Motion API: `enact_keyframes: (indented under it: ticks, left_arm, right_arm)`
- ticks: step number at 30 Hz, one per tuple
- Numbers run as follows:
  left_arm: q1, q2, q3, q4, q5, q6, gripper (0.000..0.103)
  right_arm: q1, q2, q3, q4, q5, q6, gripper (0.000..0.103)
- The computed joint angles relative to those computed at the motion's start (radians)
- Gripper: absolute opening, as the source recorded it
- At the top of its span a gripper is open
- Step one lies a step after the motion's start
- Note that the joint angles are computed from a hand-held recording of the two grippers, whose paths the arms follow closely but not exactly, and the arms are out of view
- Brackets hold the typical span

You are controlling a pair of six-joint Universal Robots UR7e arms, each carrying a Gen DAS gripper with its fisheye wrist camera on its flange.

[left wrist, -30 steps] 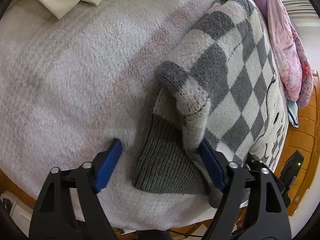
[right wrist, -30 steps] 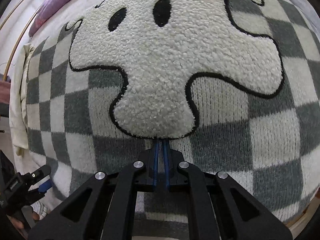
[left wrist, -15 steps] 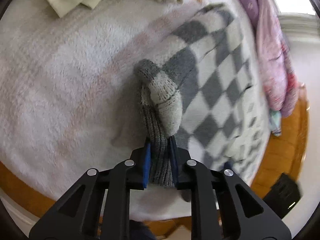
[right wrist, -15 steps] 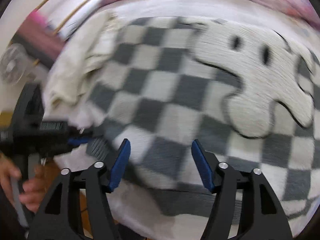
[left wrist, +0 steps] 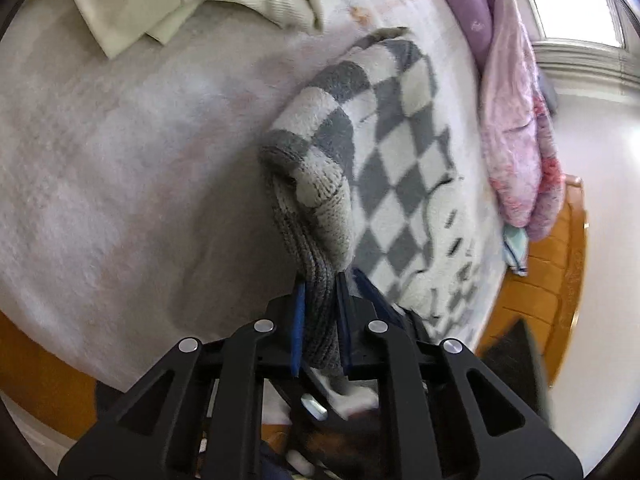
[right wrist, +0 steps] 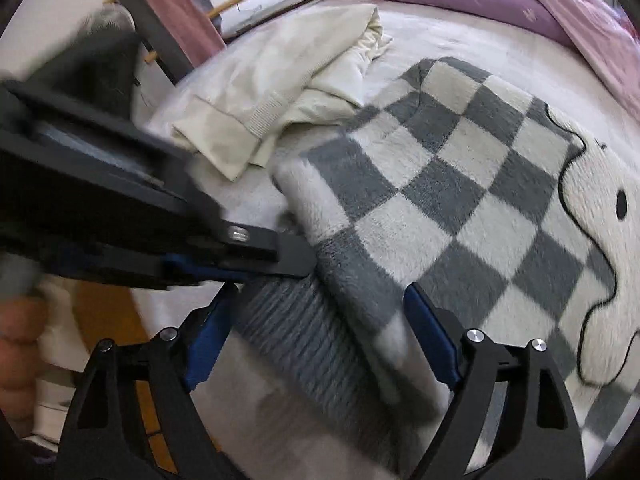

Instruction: Fold large clothes

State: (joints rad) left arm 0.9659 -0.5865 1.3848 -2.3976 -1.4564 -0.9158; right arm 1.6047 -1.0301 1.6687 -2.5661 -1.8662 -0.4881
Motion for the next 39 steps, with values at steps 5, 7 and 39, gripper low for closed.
enact_keyframes:
  ticks: [5, 7, 39]
  left_arm:
    - [-0.009, 0.017, -0.031, 0.044, 0.034, 0.019, 0.013]
    - [-0.008, 0.010, -0.021, 0.017, 0.033, 0.006, 0.014]
    - [-0.254, 0.432, -0.499, 0.289, 0.103, 0.244, 0.077]
  right_arm:
    - [0.001, 0.084, -0.067, -0.018, -0.050, 0.003, 0.077]
    - [0.000, 0.101, -0.083, -0.022, -0.070, 0.007, 0.050]
    - [-0.652, -0.744, 0.463, -0.282, 0.396, 0.913, 0.018]
